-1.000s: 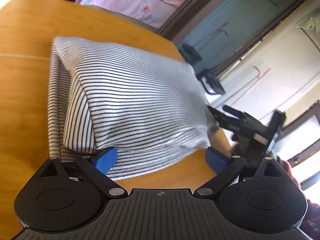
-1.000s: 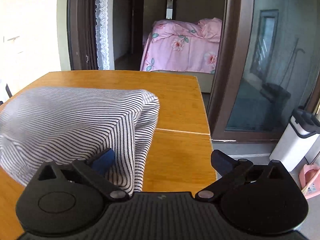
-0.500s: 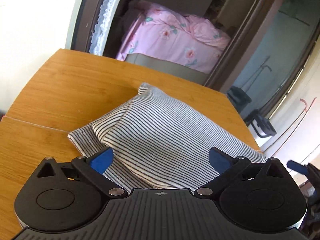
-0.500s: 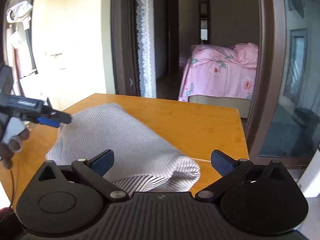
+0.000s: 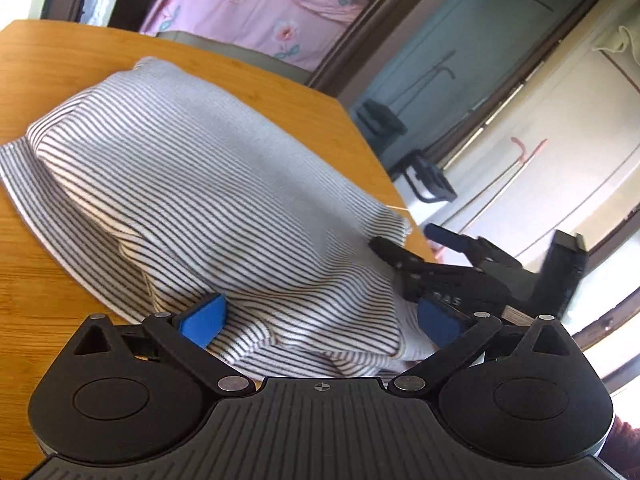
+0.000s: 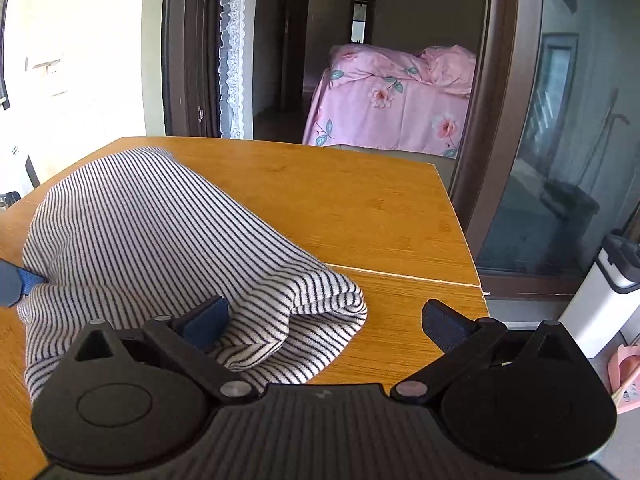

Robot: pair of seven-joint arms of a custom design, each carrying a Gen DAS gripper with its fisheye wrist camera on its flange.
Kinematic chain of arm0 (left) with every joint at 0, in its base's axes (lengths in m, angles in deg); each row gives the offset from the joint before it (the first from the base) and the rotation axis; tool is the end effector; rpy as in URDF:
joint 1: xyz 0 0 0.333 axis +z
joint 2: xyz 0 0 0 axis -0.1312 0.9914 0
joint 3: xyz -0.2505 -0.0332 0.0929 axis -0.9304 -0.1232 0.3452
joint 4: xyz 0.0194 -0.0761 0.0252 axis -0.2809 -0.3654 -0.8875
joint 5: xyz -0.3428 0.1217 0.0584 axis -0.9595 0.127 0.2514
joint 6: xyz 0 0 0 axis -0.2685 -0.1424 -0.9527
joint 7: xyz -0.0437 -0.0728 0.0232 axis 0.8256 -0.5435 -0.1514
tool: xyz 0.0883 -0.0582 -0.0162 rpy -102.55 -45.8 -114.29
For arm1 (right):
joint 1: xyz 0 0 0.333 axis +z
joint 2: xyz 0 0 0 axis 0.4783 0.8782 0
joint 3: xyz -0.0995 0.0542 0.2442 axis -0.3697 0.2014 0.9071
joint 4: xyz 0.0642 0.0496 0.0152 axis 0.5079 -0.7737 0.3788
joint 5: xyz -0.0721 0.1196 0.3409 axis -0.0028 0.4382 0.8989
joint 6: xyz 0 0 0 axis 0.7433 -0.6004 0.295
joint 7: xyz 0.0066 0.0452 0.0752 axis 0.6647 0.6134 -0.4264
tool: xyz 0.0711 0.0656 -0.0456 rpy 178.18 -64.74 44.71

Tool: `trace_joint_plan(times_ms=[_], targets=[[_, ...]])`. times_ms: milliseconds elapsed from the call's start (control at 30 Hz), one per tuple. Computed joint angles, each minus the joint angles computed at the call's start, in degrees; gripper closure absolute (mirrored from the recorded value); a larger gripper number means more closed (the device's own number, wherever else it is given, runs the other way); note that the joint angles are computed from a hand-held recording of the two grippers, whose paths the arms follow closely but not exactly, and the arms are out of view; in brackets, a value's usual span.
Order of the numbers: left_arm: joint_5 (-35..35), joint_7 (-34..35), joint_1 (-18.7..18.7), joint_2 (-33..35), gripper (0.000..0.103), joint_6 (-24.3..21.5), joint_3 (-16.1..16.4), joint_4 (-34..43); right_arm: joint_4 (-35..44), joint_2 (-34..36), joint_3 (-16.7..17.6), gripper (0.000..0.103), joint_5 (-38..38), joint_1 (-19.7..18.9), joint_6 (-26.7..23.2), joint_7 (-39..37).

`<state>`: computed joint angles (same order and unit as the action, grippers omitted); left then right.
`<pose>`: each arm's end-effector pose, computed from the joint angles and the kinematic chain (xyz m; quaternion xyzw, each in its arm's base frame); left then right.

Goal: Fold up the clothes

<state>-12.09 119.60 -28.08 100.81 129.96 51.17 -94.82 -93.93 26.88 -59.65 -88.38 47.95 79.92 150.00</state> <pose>0.5847 -0.4010 0.4721 0.5584 -0.6999 0.4417 0.0564 0.4921 0.2724 0.4332 -0.6687 0.5840 -0.3219 0.3287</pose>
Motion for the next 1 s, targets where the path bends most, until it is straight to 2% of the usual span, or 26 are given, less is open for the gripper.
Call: trace_joint_plan(times_ms=[100, 233, 333, 400, 567, 733, 900, 1000], targets=[[-0.91, -0.13, 0.47, 2.91, 0.000, 0.96, -0.19, 3.23, -2.30, -1.25, 0.00, 0.000, 5.90, -0.45, 2.92, -1.80], [5.00, -2.48, -2.17, 4.97, 0.000, 3.23, 3.86, 5.78, -7.48, -2.29, -0.15, 0.000, 18.63, -1.61, 14.18, -7.97], [8.09, -4.99, -2.75, 6.02, 0.000, 4.24, 5.59, 7.08, -9.05, -2.36, 0.62, 0.000, 18.42, -1.66, 19.10, -8.24], [8.15, -5.74, -1.81, 7.00, 0.000, 3.89, 5.00, 8.53, -7.51, -1.75, 0.78, 0.000, 9.64, -1.66, 19.38, 0.03], [6.32, -4.13, 0.88, 8.49, 0.000, 3.54, 2.23, 10.18, -6.04, -1.01, 0.43, 0.000, 7.00, -0.56, 18.22, 3.62], [4.83, 1.83, 2.24, 6.61, 0.000, 7.65, 0.22, 5.42, -5.85, -1.27, 0.15, 0.000, 2.40, -0.34, 18.19, 7.98], [6.60, 1.67, 0.19, 5.46, 0.000, 9.11, 2.59, 3.68, -5.02, -0.63, 0.08, 0.000, 2.88, -0.08, 17.26, 7.04], [10.26, -4.75, -3.29, 2.77, 0.000, 8.96, 7.61, 1.10, -4.43, -0.36, -0.23, 0.000, 0.53, 0.09, 17.30, 9.51]])
